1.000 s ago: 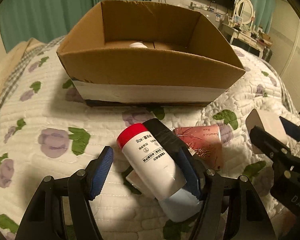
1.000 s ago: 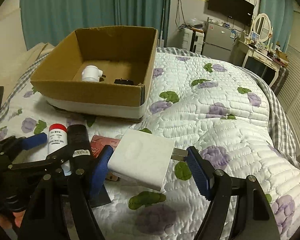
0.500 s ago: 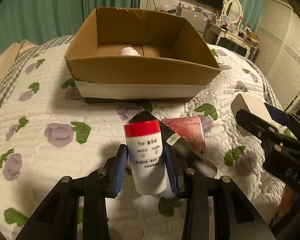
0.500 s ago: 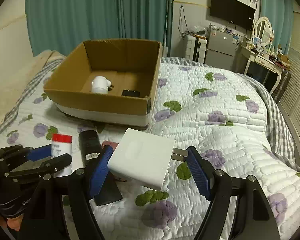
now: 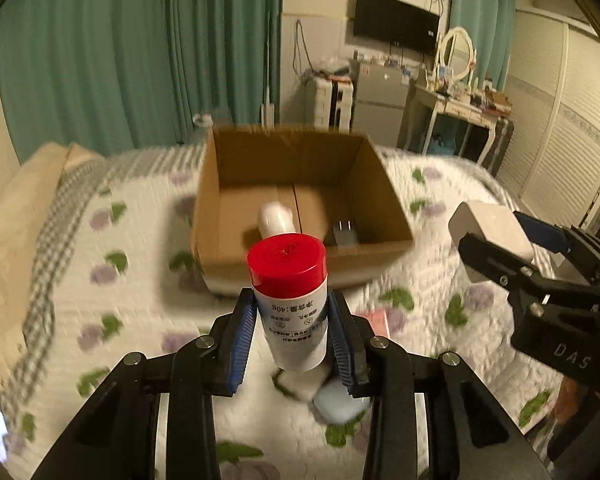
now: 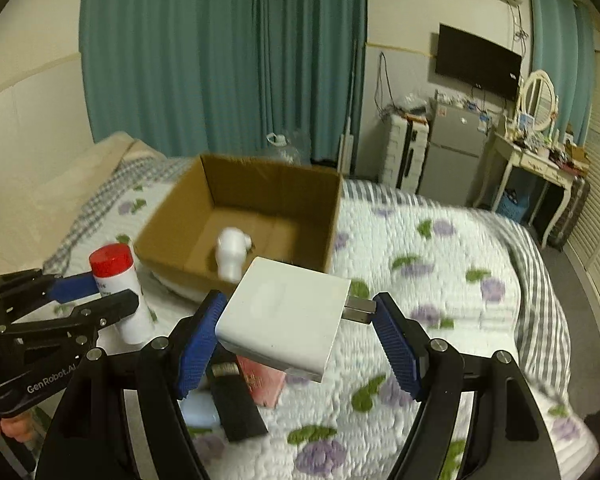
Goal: Organize rigid objects
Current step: 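Carry both items over the box and release them inside with both tools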
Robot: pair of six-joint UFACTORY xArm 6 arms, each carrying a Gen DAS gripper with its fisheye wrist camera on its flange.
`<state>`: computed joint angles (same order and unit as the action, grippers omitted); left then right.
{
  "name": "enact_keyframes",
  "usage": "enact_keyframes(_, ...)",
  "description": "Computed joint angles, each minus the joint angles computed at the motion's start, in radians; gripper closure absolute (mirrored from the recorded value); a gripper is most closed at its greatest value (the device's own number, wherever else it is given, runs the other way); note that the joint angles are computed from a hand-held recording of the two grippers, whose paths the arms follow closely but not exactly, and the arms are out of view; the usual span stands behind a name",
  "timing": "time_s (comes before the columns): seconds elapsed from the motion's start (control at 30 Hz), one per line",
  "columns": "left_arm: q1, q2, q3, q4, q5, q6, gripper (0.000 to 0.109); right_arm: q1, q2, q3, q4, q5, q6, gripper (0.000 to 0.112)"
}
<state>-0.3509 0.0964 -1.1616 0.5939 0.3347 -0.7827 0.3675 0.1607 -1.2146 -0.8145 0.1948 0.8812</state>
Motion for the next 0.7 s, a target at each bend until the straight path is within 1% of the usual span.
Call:
enact_keyframes(0.07, 0.009, 0.008, -0.04, 0.01, 0.007, 0.001, 0.072, 0.001, 0.016, -0.05, -0.003, 0.008, -0.022, 0.038)
enact_keyframes(0.13, 0.019, 0.026, -0.088, -0.006, 0.015, 0.024, 0.072, 0.0, 0.036, -0.098, 0.011, 0.005, -0.048, 0.038)
enact_keyframes(0.2, 0.027, 0.05, -0.131, -0.037, 0.022, 0.061, 0.072, -0.003, 0.072, -0.157, 0.103, -0.019, -0.136, 0.038)
enact_keyframes(0.27, 0.035, 0.085, -0.189, -0.038, 0.044, 0.08, 0.072, -0.005, 0.111, -0.214, 0.162, -0.03, -0.192, 0.038)
enact_keyframes(0.33, 0.041, 0.12, -0.244, -0.028, 0.064, 0.089, 0.072, -0.007, 0.152, -0.275, 0.166, -0.024, -0.202, 0.038)
enact_keyframes(0.43, 0.049, 0.178, -0.317, -0.079, 0.083, 0.153, 0.072, -0.006, 0.214, -0.346, 0.237, -0.025, -0.271, 0.038)
enact_keyframes(0.47, 0.05, 0.201, -0.345, -0.094, 0.096, 0.173, 0.072, -0.006, 0.235, -0.368, 0.267, -0.024, -0.299, 0.038)
enact_keyframes(0.57, 0.052, 0.276, -0.431, -0.1, 0.145, 0.213, 0.072, -0.008, 0.293, -0.422, 0.301, -0.023, -0.324, 0.038)
enact_keyframes(0.7, 0.053, 0.374, -0.536, -0.142, 0.206, 0.272, 0.072, -0.007, 0.376, -0.492, 0.372, -0.012, -0.377, 0.038)
